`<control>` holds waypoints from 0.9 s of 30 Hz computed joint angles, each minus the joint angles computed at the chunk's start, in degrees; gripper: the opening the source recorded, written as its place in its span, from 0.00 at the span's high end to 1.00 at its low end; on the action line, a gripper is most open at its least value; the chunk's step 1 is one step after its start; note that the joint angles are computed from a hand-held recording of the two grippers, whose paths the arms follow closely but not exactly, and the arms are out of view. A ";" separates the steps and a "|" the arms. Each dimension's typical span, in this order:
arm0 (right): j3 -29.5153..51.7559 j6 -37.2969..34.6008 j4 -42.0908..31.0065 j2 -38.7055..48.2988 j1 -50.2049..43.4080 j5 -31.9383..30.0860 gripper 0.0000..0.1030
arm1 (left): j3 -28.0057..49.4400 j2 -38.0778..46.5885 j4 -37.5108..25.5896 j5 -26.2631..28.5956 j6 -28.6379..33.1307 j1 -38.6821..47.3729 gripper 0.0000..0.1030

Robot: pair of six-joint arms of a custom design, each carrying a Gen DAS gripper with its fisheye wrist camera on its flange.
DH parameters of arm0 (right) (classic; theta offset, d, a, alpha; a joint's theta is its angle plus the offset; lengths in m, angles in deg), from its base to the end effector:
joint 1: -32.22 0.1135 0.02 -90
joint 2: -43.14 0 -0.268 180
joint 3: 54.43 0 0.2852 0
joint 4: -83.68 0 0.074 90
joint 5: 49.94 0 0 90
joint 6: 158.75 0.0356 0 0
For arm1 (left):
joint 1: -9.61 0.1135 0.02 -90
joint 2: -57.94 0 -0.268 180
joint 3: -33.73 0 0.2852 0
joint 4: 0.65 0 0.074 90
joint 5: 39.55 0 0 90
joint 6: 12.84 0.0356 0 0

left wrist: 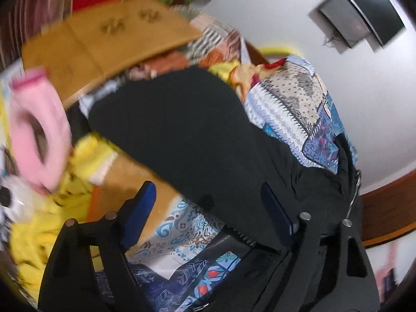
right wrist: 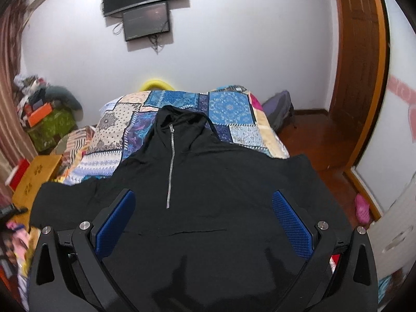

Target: Fold large clothes

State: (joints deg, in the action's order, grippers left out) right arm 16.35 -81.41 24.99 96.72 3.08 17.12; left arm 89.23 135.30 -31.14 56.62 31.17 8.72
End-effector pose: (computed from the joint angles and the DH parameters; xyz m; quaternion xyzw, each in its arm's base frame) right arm 0.1931 -0.0918 0.3427 0.0472 0.8960 0.0258 0.4408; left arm 0.2928 -0.0084 0.1822 -0.3464 0.8795 -0.1749 0.2754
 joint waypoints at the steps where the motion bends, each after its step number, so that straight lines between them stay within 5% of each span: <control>1: 0.45 0.68 -0.24 0.78 -0.65 -0.75 0.00 | -0.49 1.68 1.64 2.26 -0.27 1.44 0.24; 11: 1.90 1.63 -1.55 6.21 2.85 4.95 0.00 | -1.34 14.65 15.93 14.18 -6.49 9.16 0.41; 16: 1.56 -1.46 -3.58 8.05 4.05 6.53 0.00 | 1.62 12.91 9.74 5.32 -4.07 5.94 0.65; 18: 1.52 -2.47 -4.71 8.62 4.94 7.22 0.00 | 2.85 11.30 6.18 0.15 -1.83 4.10 0.83; 27: 1.78 -6.20 -7.46 8.38 4.10 4.60 0.00 | 13.31 7.64 -4.32 -17.04 5.81 -6.38 0.98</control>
State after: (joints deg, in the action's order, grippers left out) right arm 18.13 -87.61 17.53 105.10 7.18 21.72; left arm 102.54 142.94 -35.46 39.58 36.98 2.35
